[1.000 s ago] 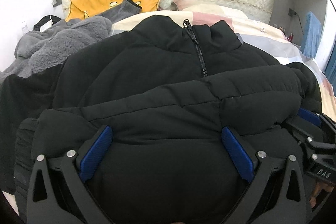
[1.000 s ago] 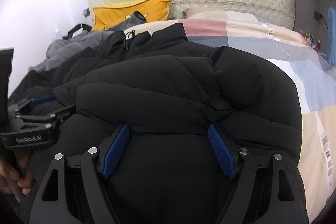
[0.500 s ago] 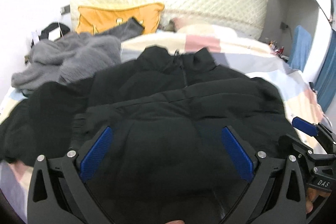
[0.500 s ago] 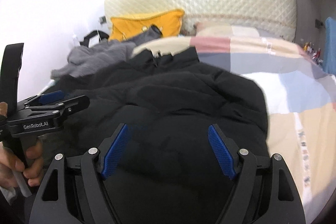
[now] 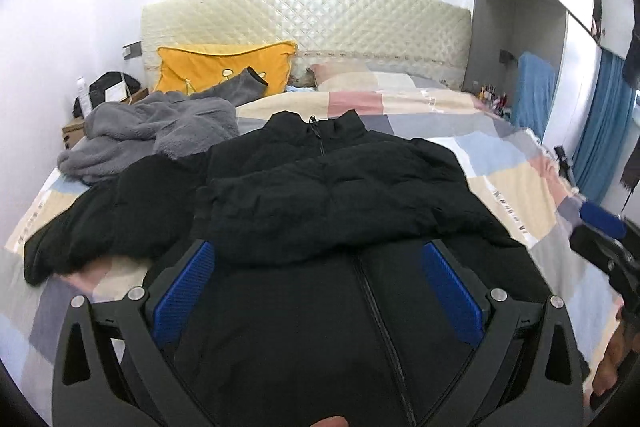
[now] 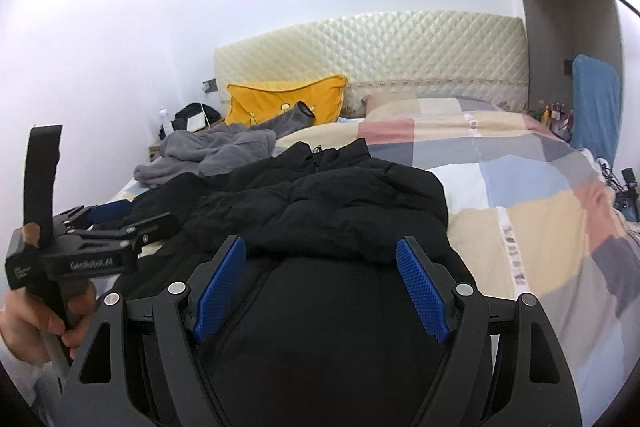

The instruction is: Fold large clothes

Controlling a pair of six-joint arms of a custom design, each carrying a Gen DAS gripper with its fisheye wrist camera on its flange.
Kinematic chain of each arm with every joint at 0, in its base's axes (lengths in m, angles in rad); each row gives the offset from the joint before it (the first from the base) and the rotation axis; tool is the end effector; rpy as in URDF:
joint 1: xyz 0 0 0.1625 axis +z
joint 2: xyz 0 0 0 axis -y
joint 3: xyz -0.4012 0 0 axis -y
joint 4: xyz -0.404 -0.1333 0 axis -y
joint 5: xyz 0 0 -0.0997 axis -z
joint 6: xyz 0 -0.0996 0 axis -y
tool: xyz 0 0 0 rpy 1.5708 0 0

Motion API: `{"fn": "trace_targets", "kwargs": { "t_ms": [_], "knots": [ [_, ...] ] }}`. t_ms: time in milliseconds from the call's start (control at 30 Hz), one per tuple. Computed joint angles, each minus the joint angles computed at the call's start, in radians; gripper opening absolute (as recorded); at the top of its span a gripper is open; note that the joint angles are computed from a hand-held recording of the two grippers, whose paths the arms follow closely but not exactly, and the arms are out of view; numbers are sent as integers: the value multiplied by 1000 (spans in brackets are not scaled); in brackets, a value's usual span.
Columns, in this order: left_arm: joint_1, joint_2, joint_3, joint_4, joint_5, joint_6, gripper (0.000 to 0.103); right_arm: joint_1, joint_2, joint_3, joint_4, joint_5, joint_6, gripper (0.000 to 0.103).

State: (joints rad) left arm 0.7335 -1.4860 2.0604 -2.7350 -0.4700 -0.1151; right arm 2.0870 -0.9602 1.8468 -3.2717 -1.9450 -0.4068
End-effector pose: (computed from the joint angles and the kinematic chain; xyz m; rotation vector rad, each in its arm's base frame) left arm -0.2087 -0.4871 0.3607 0.3814 2.1346 -1.1752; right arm 0.3909 -0.4925 0.1870 0.9651 -2.4161 1.1434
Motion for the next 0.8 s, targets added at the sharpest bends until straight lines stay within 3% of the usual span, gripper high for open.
{"fn": "trace_targets", "kwargs": {
  "t_ms": [100, 267, 433, 567, 700, 800],
  "knots": [
    [-34, -63, 55, 34, 12, -55, 103, 26, -44, 68, -29, -38, 8, 78],
    [-76, -171, 119, 145, 18, -170, 103, 51, -111, 184, -132, -39, 30, 78],
    [-123, -260, 156, 259, 26, -205, 103, 84, -131, 242, -223, -78, 25, 78],
    [-144, -318, 156, 332, 22, -246, 103, 87, -146, 270, -229, -78, 58, 78],
    [-137, -340, 122, 382, 23, -248, 103, 78, -146, 271, -211, -29, 36, 78],
    [-131, -371, 80, 425, 39, -223, 103, 86, -128, 266, -213, -50, 11, 78]
  ]
}}
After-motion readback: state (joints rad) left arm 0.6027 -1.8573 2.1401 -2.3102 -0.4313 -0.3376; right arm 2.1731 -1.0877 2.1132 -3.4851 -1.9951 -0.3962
